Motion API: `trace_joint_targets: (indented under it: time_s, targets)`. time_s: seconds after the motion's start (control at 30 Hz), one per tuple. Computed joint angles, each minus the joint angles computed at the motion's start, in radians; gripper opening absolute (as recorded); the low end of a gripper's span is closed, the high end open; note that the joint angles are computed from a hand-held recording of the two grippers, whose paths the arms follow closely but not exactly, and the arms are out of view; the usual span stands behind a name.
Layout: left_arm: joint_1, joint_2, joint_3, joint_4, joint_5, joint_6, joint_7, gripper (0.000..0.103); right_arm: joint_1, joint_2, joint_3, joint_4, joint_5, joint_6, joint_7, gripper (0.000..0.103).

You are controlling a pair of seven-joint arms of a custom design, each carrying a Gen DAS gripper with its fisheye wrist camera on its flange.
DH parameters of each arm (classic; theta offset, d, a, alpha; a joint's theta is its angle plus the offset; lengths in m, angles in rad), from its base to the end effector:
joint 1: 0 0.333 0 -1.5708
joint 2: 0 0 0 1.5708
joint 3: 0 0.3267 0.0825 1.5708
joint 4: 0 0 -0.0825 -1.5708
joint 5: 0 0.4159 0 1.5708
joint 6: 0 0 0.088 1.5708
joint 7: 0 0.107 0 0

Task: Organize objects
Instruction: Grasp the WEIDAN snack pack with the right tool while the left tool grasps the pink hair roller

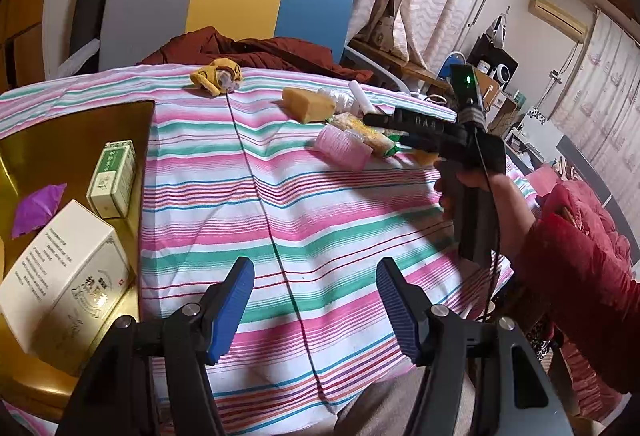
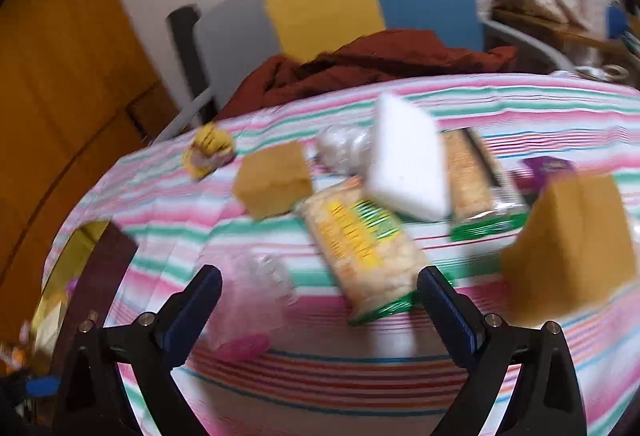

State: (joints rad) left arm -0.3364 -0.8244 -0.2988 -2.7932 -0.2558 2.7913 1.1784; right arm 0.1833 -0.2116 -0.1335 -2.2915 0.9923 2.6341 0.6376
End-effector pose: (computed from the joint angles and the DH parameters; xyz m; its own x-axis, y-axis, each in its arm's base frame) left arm 0.3056 -0.2162 0.5104 -0.1522 -0.9442 0.2922 -0.7437 -0.0853 -0.6631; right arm 0.5419 0.0035 0.4829 0.3320 -0.8887 -0.3162 -0.7202 -0.0224 -0.6934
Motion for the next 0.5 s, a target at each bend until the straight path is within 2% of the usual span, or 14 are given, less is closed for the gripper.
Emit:
trace_joint_targets:
  time_s: [0.07, 0.13, 0.3, 0.33, 0.37, 0.43, 0.5]
  targets:
    - [-0.004, 0.007, 0.001, 0.006, 0.000, 0.001, 0.003, 0.064, -0.011, 0.025, 0.020, 0.019, -0.064, 0.050, 0.050, 0.096]
    - [0.000, 0.010, -0.006, 0.009, 0.006, 0.003, 0.003, 0.064, -0.023, 0.057, 0.046, 0.038, -0.188, 0.104, 0.135, 0.091]
    - [-0.005, 0.045, 0.006, 0.032, 0.003, 0.006, 0.012, 0.064, -0.032, 0.135, 0.067, 0.100, -0.364, 0.078, 0.223, 0.083]
    - [-0.007, 0.059, 0.010, 0.041, 0.001, 0.009, 0.018, 0.064, -0.034, 0.140, 0.068, 0.105, -0.363, 0.067, 0.220, 0.076]
    - [-0.007, 0.080, 0.015, 0.055, -0.003, 0.015, 0.024, 0.064, -0.036, 0.136, 0.070, 0.099, -0.356, 0.069, 0.213, 0.065]
    - [-0.009, 0.115, 0.022, 0.078, -0.011, 0.026, 0.033, 0.064, -0.036, 0.120, 0.073, 0.079, -0.357, 0.093, 0.219, 0.052]
    - [-0.007, 0.167, 0.032, 0.116, -0.022, 0.028, 0.043, 0.064, -0.035, 0.092, 0.071, 0.046, -0.360, 0.103, 0.242, 0.051]
